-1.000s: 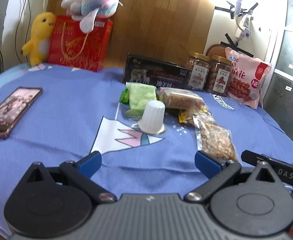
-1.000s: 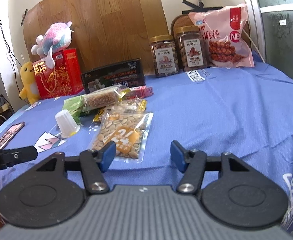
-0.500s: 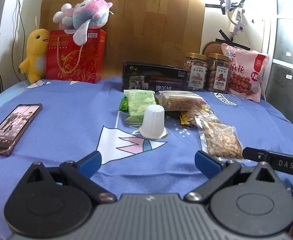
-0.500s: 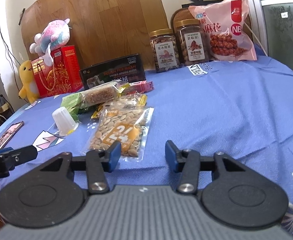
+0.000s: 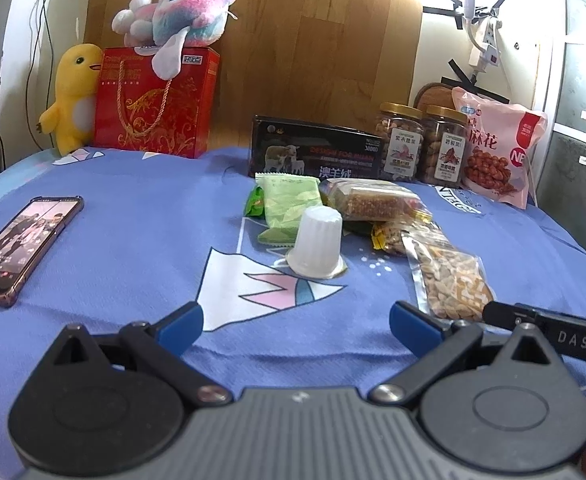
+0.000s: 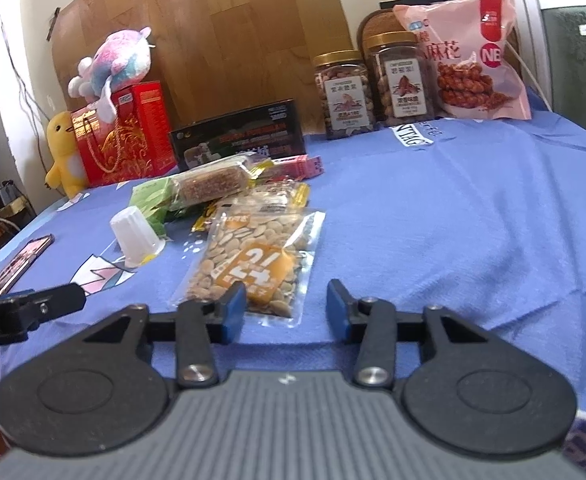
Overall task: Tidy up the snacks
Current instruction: 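Move the right tool toward the clear sunflower-seed bag with orange label, then close the right tool on the seed bag's edge and lift it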
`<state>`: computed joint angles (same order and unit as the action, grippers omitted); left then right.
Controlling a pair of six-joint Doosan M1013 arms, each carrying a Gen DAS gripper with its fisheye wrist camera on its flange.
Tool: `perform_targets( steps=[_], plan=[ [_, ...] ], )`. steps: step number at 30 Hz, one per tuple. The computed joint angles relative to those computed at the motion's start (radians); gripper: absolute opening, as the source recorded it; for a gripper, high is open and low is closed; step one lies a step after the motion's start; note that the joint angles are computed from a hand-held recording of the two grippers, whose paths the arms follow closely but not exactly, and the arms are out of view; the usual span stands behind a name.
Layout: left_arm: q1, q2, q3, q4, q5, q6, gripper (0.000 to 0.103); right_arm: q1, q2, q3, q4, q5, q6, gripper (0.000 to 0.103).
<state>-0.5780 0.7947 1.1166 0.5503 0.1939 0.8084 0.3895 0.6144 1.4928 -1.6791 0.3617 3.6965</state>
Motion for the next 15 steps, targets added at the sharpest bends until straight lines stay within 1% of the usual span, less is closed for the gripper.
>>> perform_targets(
  steps=[1,2,6,9,11,15],
  plan=[
    [0.0,0.0,0.001,0.018,-0.002,-0.019,0.103,0.0,0.001,-0.002,0.0,-0.003,-0.007,0.042],
    [0.0,0.0,0.001,0.031,-0.001,-0.033,0.103,-0.001,0.001,-0.003,0.0,-0.011,-0.013,0.038],
    [0.003,0.003,-0.003,0.017,0.002,-0.021,0.103,-0.001,0.007,-0.016,0.022,-0.026,-0.058,0.035],
    [0.005,0.004,-0.004,0.035,-0.001,-0.042,0.103,-0.003,0.009,-0.023,0.034,-0.041,-0.077,0.033],
    [0.007,0.004,-0.004,0.049,-0.005,-0.057,0.103,-0.005,0.012,-0.029,0.036,-0.064,-0.089,0.032],
    [0.01,0.004,-0.002,0.09,-0.011,-0.104,0.103,-0.01,0.022,-0.055,0.066,-0.14,-0.151,0.032]
  ],
)
